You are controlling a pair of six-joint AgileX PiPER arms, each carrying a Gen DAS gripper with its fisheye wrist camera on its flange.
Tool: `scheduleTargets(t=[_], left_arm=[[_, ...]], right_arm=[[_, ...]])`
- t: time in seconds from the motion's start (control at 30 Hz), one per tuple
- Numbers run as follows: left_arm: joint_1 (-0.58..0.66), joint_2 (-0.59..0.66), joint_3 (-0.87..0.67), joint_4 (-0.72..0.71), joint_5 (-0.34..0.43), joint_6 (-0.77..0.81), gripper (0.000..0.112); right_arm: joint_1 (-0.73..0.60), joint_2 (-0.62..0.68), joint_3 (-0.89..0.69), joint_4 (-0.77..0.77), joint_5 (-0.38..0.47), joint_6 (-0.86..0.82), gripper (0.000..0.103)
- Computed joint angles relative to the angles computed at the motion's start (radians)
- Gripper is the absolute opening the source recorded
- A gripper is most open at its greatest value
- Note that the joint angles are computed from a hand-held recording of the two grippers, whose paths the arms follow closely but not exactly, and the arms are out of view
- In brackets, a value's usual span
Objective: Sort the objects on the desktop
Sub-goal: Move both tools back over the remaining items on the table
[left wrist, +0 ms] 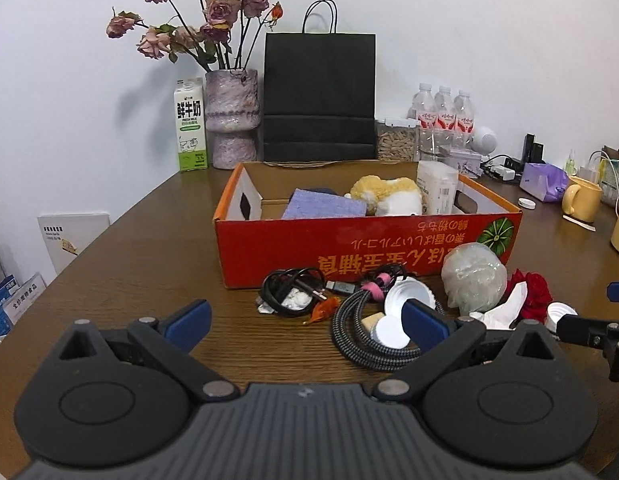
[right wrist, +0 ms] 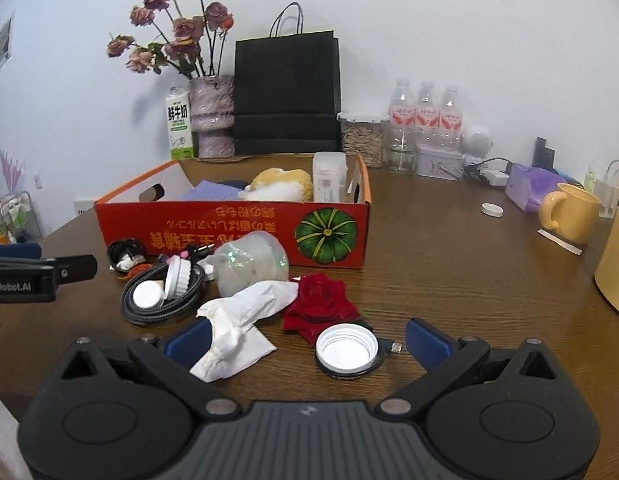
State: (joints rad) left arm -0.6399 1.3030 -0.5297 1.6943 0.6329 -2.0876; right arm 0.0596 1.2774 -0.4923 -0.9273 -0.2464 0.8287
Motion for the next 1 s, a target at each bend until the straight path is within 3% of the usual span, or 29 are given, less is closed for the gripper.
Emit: scheduleTargets(t=[0.23,0.33,0.43,0.6,0.73,0.8,1.0], left_arm=[[0.014,0.051,-0.027,0.002,-0.042,0.012,0.103],[0.018,0.07,-0.038,-0.005,-0.048,0.018,0.103],[0.024,0.088,-0.049,-0.011,-0.058,0.025,0.103],[0.026,0.114,-0.068,-0.015,-0.07,0.037,0.103],[0.023,0.127,-0.081,-0.026,-0.068,0.048,0.103],[0.021,0.133,-0.086,-0.036,-0.065,0.055,0.103],[0.023,0.154,-0.107,-0.055,-0.069,0.076,0.103]], right_arm=[[-0.028,0.035,-0.001,0.033,-0.014,-0.047,0.101],[-0.048,0.056,-0.009,0.008,-0.027,-0.031,0.095],[-0.063,0.085,-0.02,0.007,-0.034,-0.042,0.089],[-0.083,0.133,-0.047,-0.011,-0.057,-0.056,0.064],[-0.087,0.157,-0.07,-0.045,-0.067,-0.061,0.056],[-0.087,0.176,-0.085,-0.079,-0.062,-0.039,0.045],[-0.091,0.195,-0.09,-0.09,-0.07,-0.058,0.04]])
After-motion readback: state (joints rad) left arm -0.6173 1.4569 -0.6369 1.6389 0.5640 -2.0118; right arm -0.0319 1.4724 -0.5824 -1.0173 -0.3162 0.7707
